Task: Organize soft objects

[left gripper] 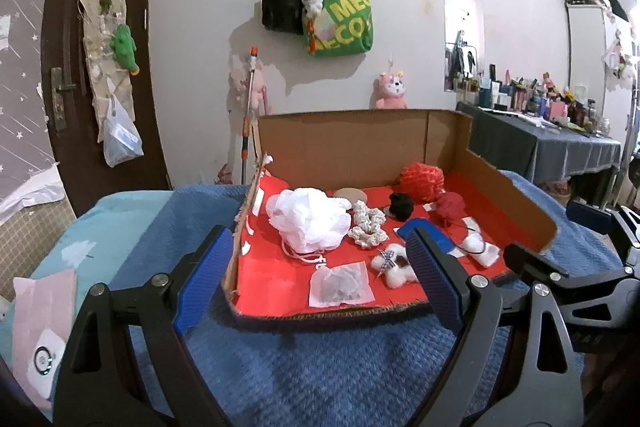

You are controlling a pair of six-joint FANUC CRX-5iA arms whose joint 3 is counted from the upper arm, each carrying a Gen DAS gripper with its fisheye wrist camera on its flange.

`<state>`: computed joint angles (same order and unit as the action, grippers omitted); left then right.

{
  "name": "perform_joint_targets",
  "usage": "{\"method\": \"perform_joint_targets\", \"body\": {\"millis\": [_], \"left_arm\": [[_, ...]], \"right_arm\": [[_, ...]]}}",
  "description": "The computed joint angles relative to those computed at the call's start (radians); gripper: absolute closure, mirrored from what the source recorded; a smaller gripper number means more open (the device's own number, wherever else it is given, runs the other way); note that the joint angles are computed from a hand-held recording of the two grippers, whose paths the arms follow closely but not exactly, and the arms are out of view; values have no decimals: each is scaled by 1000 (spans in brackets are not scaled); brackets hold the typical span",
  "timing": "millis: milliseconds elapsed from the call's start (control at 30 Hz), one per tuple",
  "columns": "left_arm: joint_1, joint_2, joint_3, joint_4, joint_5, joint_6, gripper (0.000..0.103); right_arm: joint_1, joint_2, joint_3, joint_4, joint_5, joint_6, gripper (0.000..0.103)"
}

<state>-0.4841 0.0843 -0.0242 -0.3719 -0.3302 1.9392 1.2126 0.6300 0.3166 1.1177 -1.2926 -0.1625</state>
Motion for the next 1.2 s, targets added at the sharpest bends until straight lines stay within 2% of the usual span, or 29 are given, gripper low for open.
{"method": "perform_joint_targets", "body": {"millis": [100,333,467,567,867,1100,1200], "left_arm": [[-7,-38,-20,-10,-22,3,14],[-6,-94,-89,69,-44,-84,14],[2,-92,-120,154,-68,-148,14],[14,-75,-143,246,-79,-223,14],[13,6,-119,269,-150,-235,14],[15,76,-69,266,-227,-231,14],[25,102,-52,298,-271,-240,14]], "right_arm": [[23,-2,9,5,-17,0,0],[65,-16,9,-32,-9,-23,0],[81,-13,17,-74,-17,-16,0],[89,-3,30,-114,-35,-2,0],[84,8,32,-242,-51,15,0],[63,18,54,-341,-46,42,0],[54,16,59,-384,-45,39,0]]}}
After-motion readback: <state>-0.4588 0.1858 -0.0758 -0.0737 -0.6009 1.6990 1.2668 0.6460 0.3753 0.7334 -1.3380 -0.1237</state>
